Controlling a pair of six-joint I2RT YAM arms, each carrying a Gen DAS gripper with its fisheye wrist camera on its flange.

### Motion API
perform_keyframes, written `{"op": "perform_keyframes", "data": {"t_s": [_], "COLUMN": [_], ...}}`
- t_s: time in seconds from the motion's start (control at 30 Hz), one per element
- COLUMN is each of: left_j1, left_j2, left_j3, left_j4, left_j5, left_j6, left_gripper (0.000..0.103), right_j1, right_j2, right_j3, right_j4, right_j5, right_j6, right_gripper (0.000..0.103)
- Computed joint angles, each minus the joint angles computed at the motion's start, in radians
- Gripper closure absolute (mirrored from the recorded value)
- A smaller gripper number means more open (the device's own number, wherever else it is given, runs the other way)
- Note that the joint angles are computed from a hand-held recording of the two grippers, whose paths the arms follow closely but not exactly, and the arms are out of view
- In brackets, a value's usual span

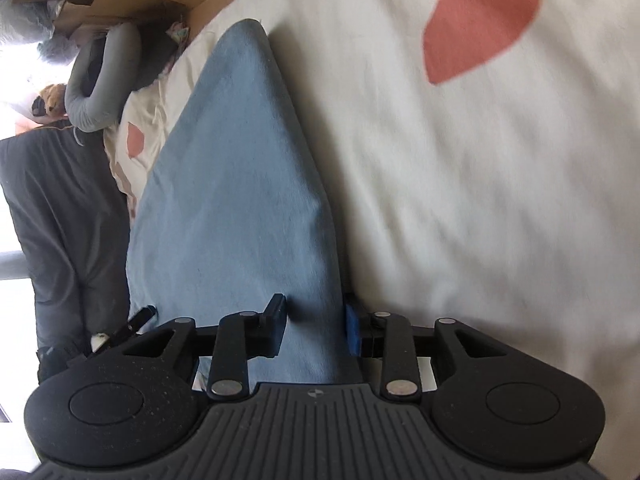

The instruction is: Fold clothes

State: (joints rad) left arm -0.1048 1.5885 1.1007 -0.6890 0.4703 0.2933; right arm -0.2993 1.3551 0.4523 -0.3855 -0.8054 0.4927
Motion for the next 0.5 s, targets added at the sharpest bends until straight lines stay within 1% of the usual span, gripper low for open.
{"op": "perform_keyframes", "data": {"t_s": [0.07, 0.17, 0.23, 0.3, 0.37, 0.43, 0.5], "left_j1": [-0.003, -0.007, -0.015, -0.022, -0.026, -0.028, -0.027], "left_j2": [-0.003, -0.005, -0.007, -0.009, -0.010, -0.010, -0.010], "left_j3": [0.000, 0.002, 0.001, -0.001, -0.002, -0.001, 0.001], "left_j4": [-0.001, -0.009, -0.010, -0.011, -0.008, -0.007, -0.006], "left_j5": [0.001, 0.008, 0.008, 0.007, 0.008, 0.008, 0.009], "left_j6": [-0.010, -0.018, -0.015, -0.013, -0.023, -0.028, -0.030], "left_gripper": [0.060, 0.060, 0.060, 0.060, 0.060, 0.060, 0.060], "right_j1": [-0.023, -0.043, -0.033, 0.004, 0.050, 0.091, 0.124], "right_j2": [-0.061, -0.131, -0.148, -0.158, -0.144, -0.100, -0.038], "right_j3": [-0.039, -0.095, -0.122, -0.141, -0.147, -0.137, -0.119], "right_j4": [0.001, 0.039, 0.084, 0.151, 0.235, 0.307, 0.368], "right_j5": [-0.034, -0.060, -0.049, 0.001, 0.039, 0.061, 0.071], "right_j6": [0.017, 0.079, 0.125, 0.194, 0.265, 0.308, 0.335], "right_gripper": [0.070, 0.070, 0.069, 0.069, 0.068, 0.062, 0.061]}}
